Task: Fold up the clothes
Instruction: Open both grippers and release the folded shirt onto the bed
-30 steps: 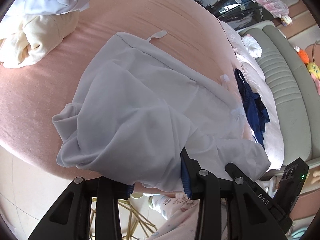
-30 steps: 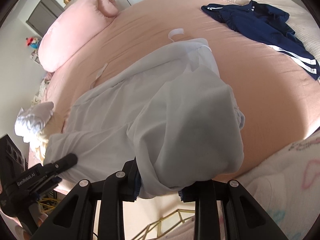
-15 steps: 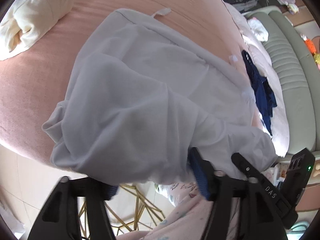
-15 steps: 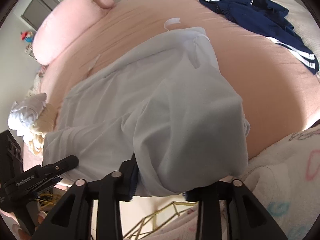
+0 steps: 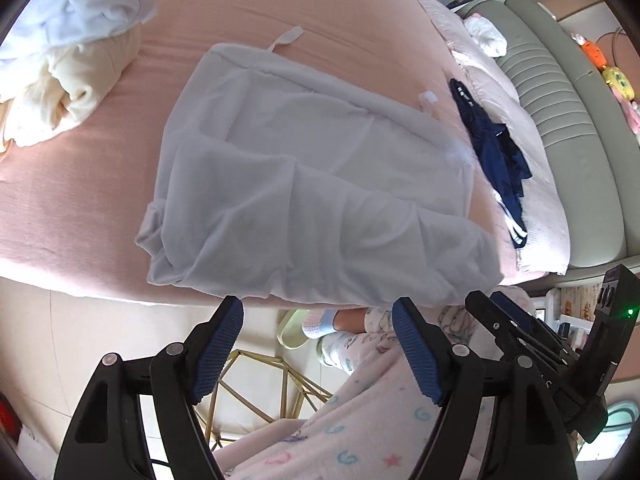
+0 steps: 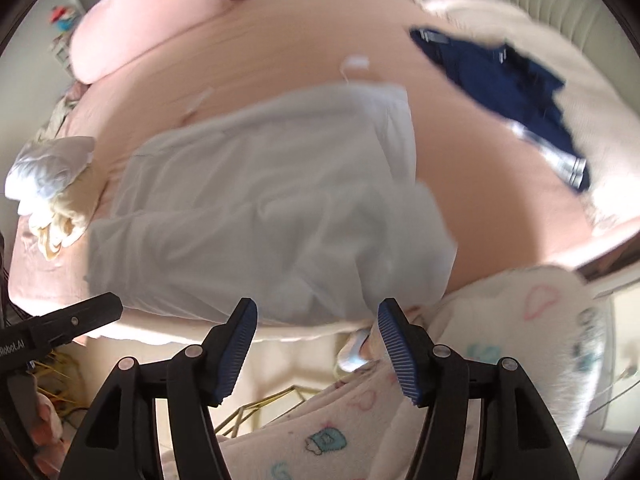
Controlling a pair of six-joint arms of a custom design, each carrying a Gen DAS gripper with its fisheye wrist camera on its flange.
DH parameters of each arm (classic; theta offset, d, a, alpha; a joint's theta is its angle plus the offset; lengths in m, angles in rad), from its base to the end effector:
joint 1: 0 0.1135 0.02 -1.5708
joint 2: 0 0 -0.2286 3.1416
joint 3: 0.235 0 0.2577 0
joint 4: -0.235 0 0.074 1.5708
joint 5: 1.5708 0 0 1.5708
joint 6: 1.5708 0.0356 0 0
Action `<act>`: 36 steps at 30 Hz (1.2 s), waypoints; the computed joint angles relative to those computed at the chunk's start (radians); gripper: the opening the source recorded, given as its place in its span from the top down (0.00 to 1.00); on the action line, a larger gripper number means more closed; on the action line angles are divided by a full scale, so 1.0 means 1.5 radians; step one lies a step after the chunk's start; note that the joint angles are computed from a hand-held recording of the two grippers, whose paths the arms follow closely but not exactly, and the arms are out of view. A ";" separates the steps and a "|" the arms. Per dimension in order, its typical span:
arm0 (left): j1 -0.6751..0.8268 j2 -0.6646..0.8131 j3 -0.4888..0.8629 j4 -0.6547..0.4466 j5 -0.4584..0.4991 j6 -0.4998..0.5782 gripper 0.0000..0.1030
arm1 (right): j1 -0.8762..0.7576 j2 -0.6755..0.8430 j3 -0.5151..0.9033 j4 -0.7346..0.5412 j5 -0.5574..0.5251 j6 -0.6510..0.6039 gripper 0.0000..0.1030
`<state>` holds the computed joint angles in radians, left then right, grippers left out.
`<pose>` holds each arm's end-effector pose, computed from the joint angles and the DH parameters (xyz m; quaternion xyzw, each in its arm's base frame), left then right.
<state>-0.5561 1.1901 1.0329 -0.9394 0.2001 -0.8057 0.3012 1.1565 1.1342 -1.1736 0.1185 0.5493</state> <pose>0.2015 -0.1336 0.2489 -0.0971 0.9626 -0.2226 0.1205 0.2113 0.0612 0.2754 0.1323 0.9719 0.0237 0.1935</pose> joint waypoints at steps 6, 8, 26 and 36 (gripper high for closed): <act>0.054 0.004 0.070 -0.040 0.012 0.032 0.26 | 0.031 0.056 0.118 -0.028 0.043 -0.037 0.34; 0.068 0.015 0.096 -0.049 0.002 0.050 0.26 | 0.026 0.067 0.146 -0.032 0.040 -0.052 0.34; 0.172 0.447 0.470 -0.103 0.029 0.251 0.26 | -0.270 0.328 0.286 0.075 -0.329 -0.230 0.34; 0.218 0.702 0.766 -0.204 0.043 0.278 0.26 | -0.385 0.584 0.522 0.016 -0.452 -0.304 0.34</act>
<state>-0.2287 2.2425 2.1821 -1.2453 0.2651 -0.3887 -0.2760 2.0324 1.9167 -1.1499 -0.5599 0.0927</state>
